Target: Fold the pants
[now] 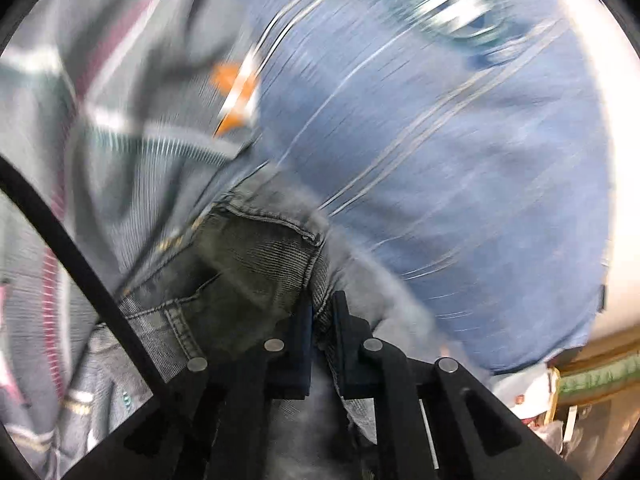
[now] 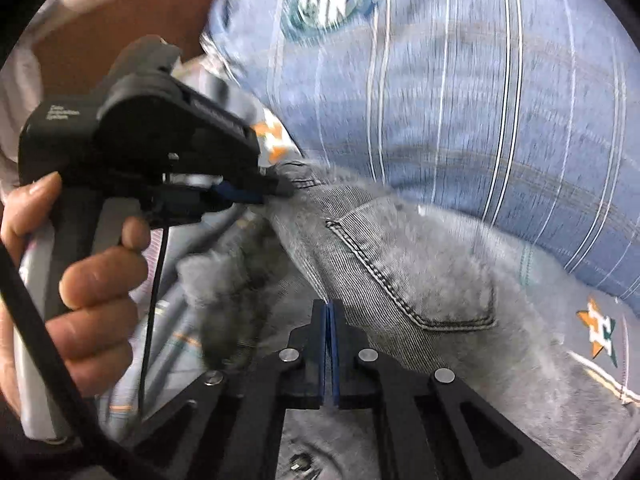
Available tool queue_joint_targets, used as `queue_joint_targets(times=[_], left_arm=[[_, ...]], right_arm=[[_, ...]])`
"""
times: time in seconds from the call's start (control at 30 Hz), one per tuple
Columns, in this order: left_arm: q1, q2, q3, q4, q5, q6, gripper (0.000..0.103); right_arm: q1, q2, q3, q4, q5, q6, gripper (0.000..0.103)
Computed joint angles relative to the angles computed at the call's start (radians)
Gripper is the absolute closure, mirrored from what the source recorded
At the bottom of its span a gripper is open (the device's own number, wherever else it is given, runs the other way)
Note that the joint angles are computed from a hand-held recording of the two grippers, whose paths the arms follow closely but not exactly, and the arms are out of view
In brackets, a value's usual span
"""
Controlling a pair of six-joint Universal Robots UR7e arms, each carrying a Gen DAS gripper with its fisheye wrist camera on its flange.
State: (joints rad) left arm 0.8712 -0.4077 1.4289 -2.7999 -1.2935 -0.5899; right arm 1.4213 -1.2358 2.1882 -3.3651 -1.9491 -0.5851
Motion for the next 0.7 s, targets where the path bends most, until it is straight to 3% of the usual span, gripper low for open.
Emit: queue_joint_targets(times=[0.1,0.23,0.37,0.5,0.57,0.63,0.67,0.7], left_arm=[[-0.06,-0.107,0.126,-0.068,0.041,0.047,0.095],[-0.113,-0.187,0.225,-0.021,0.121,0.047,0.095],[-0.119,-0.163,0.246,0.094,0.237,-0.002,0.095],[-0.058,-0.075,0.15,0.367,0.28,-0.134,0.095],[-0.047,-0.092,0.172,0.346,0.246,-0.159,0.095],[-0.068,-0.111,0.207,0.286,0.279,-0.131,0.093],[-0.08,-0.105,0.204,0.295,0.321,-0.138,0.089],[-0.083,-0.097,0.192,0.323,0.342,-0.148,0.074]], right_arm=[[0.033,-0.057,0.038,-0.012,0.023,-0.001,0.101],[0.056,-0.118,0.109,-0.019,0.066,0.001,0.101],[0.025,-0.07,0.143,-0.014,0.069,0.014,0.101],[-0.019,0.06,0.128,-0.011,0.016,0.038,0.101],[-0.036,0.064,0.137,-0.004,0.026,0.066,0.101],[-0.053,0.021,0.158,0.002,0.089,0.087,0.099],[-0.06,0.01,0.164,-0.001,0.106,0.101,0.099],[-0.061,0.005,0.16,0.018,0.104,0.105,0.09]])
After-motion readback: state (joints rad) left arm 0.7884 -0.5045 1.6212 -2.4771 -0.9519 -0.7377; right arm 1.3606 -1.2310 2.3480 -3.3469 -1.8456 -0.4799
